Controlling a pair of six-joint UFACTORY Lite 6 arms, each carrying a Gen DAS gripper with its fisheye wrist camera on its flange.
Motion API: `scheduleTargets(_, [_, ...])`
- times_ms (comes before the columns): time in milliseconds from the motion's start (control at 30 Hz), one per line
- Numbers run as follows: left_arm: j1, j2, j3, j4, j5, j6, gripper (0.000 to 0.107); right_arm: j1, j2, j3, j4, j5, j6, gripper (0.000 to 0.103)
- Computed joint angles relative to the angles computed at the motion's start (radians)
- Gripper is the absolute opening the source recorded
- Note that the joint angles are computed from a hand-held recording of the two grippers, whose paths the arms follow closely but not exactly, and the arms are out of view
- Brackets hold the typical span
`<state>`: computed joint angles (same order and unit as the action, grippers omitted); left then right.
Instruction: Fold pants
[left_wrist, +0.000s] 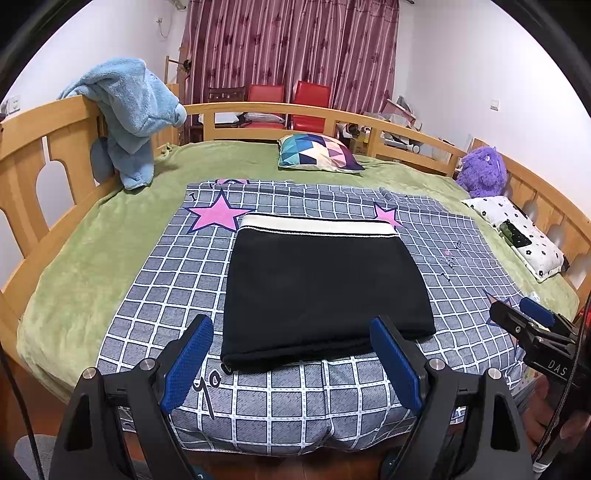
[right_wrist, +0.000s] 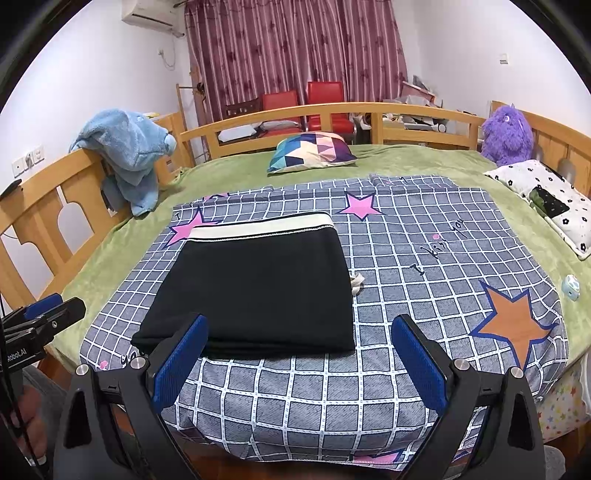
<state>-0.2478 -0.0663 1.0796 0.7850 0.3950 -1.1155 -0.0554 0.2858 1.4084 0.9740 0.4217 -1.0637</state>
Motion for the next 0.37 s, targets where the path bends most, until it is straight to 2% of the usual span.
scheduleTargets(367, [-0.018, -0.014, -0.015, 0.019, -0.013, -0.014, 0.086, 0.004, -0.004, -0.006, -0.004, -0.004, 0.003, 0.098])
